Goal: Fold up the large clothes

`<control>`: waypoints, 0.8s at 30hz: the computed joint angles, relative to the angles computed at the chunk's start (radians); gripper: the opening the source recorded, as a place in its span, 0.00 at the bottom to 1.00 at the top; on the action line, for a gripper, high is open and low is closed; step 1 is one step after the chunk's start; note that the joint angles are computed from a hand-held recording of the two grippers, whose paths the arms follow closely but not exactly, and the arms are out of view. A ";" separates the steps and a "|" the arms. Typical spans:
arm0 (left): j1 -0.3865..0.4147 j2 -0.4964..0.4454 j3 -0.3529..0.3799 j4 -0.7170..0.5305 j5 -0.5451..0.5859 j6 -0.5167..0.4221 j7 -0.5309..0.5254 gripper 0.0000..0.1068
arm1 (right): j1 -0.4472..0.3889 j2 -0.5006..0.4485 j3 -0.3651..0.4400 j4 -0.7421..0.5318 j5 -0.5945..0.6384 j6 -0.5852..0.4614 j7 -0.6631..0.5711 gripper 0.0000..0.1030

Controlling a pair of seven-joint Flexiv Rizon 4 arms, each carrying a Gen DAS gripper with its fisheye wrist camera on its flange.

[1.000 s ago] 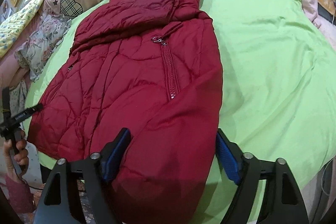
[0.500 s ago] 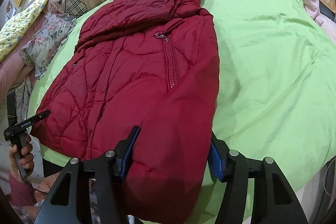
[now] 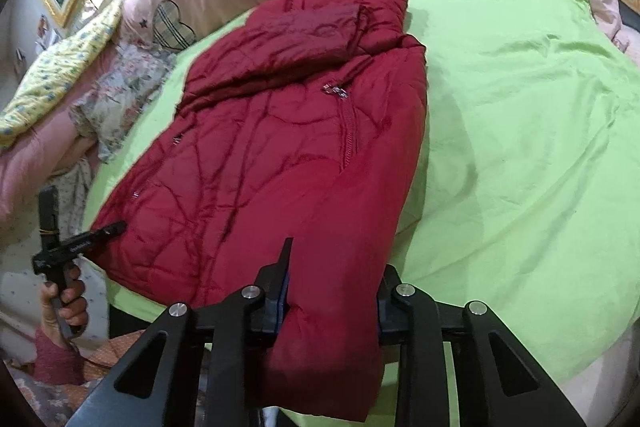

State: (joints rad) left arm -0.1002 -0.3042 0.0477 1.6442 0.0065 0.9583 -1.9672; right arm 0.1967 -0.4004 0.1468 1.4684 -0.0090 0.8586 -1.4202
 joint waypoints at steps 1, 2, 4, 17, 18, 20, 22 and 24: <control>-0.002 0.006 0.000 0.004 0.002 0.004 -0.002 0.15 | -0.010 0.002 0.010 -0.002 0.021 0.003 -0.014 0.27; -0.003 0.013 -0.001 0.011 0.001 0.009 -0.002 0.15 | -0.020 0.003 0.019 -0.006 0.045 0.005 -0.027 0.26; 0.002 0.027 -0.007 0.027 -0.016 0.026 0.009 0.14 | -0.040 0.008 0.035 -0.016 0.097 0.004 -0.055 0.25; 0.049 0.073 -0.032 0.099 -0.171 0.179 0.111 0.13 | -0.095 -0.017 0.069 -0.123 0.302 0.013 -0.160 0.22; 0.053 0.073 -0.035 0.098 -0.184 0.192 0.120 0.13 | -0.096 -0.022 0.070 -0.136 0.312 0.017 -0.165 0.22; 0.058 0.072 -0.035 0.095 -0.201 0.210 0.131 0.13 | -0.100 -0.036 0.074 -0.168 0.332 0.024 -0.173 0.22; 0.057 0.064 -0.026 0.071 -0.194 0.220 0.120 0.13 | -0.102 -0.054 0.076 -0.204 0.347 0.034 -0.175 0.22; 0.051 0.055 -0.011 0.044 -0.167 0.219 0.092 0.13 | -0.095 -0.074 0.071 -0.239 0.341 0.047 -0.171 0.22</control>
